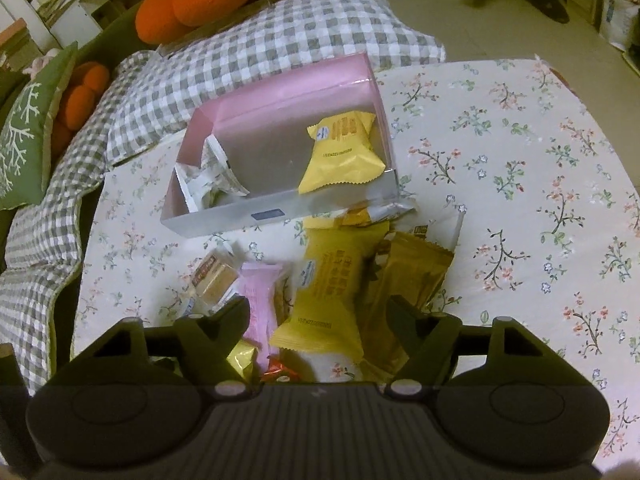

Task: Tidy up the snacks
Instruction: 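Move both open tools back to the snack pile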

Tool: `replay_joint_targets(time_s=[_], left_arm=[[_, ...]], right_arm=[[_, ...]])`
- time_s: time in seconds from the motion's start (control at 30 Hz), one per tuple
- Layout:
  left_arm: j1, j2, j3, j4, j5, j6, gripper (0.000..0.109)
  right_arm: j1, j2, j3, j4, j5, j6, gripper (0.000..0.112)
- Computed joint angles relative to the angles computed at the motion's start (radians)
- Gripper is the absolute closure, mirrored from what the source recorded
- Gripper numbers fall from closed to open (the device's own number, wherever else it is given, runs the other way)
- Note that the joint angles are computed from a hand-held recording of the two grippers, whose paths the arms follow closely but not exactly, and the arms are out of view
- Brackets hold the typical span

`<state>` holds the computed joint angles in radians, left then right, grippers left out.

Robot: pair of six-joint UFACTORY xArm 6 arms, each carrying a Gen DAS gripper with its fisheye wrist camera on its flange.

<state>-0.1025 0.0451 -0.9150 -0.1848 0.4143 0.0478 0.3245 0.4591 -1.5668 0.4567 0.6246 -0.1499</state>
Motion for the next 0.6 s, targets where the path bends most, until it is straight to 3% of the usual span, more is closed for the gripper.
replay_joint_targets(time_s=[0.33,0.6], left_arm=[[-0.008,0.022,0.007,0.032,-0.03,-0.017,0.018],[0.005,0.026,-0.001,-0.022,-0.02,-0.01,0.023]], right_arm=[[0.011,0.022,-0.014,-0.025,0.002,0.018,0.044],[0.014,0.062,-0.05,-0.04,-0.004,0.03,0.049]])
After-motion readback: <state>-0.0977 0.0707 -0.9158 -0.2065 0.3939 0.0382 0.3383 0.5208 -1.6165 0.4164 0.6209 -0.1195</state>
